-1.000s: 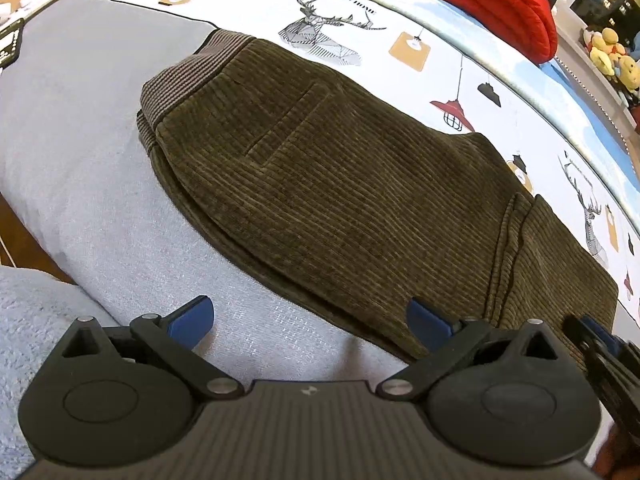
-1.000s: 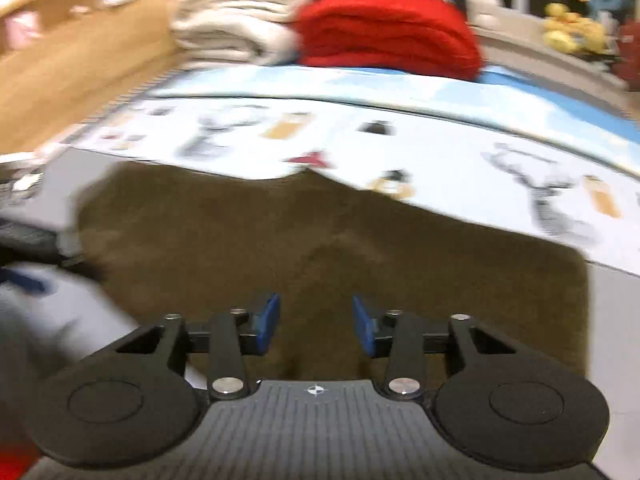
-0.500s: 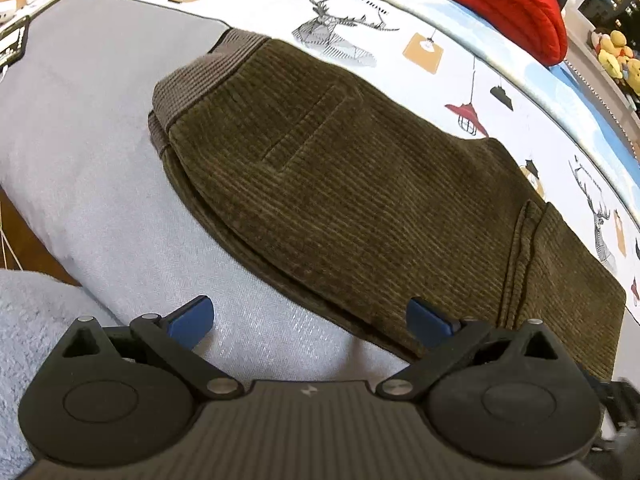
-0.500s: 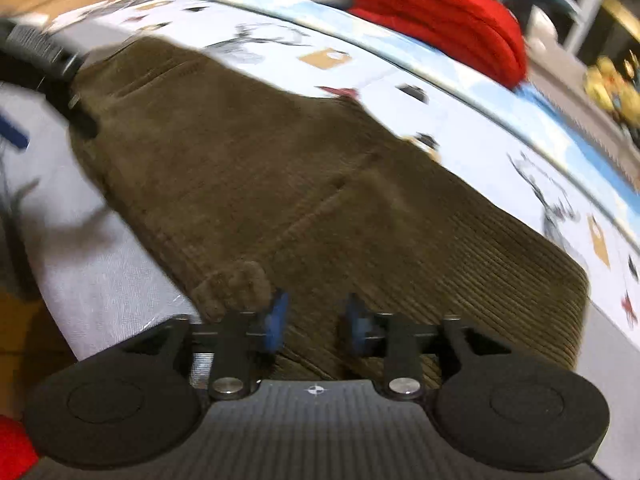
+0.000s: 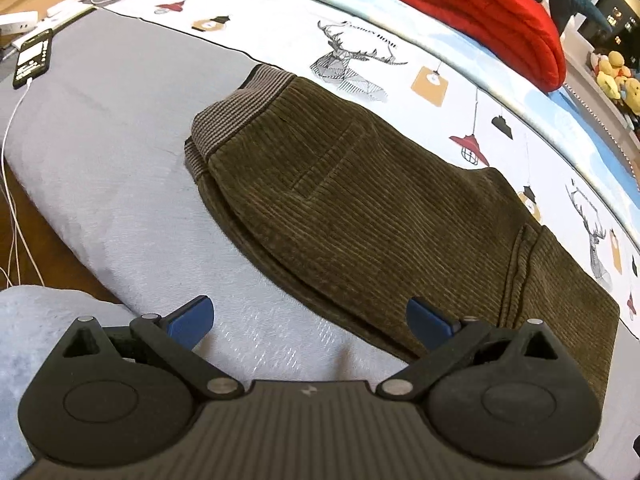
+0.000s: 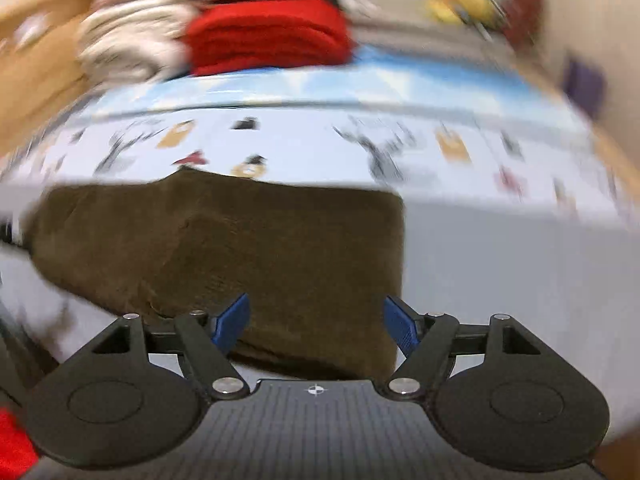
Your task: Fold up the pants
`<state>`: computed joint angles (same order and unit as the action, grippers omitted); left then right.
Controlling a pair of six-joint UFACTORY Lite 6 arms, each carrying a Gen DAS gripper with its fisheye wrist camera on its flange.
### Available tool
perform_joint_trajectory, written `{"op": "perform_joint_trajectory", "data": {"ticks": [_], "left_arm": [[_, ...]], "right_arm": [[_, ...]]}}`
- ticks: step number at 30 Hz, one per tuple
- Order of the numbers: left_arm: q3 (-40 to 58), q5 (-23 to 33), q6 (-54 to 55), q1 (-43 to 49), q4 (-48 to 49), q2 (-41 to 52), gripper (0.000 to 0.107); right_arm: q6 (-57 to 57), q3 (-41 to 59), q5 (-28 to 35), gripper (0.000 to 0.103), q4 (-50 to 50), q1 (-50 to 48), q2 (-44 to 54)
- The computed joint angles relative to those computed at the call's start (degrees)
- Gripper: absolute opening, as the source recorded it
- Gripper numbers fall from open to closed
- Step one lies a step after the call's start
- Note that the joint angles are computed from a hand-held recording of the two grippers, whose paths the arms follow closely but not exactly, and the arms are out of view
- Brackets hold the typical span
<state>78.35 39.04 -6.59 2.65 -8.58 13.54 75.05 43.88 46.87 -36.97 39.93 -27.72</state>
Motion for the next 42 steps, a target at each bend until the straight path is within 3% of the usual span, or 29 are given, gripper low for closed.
{"op": "perform_joint_trajectory", "data": {"ticks": [6,12,20,33,42], "left_arm": [[-5.4,-2.2,3.0,-0.1,-0.5,-4.4,0.103],[-8.6,-5.7,5.6,0.6,-1.9,-5.7,0.103],[-7.8,-6.7,8.8,2.0,-4.2,-3.1,0.103],[-1.9,-4.7,10.1,4.3,-8.1,4.2,0.103],[10.0,-1.3,3.7,8.9,-12.4,16.2,0.103]], "right_arm": [[3.0,-5.0,-4.8,0.076,5.4,-5.1,-2.0],[5.0,-1.9,-3.0,0.078,3.0,-0.6,2.6],[1.6,0.3,-3.1,0.078,6.1,-2.5,6.1],[3.3,0.3,-2.8,0.078,6.7,-4.3,6.7],[2.8,1.1,-2.2,0.078,7.2,-5.3,8.4]]}}
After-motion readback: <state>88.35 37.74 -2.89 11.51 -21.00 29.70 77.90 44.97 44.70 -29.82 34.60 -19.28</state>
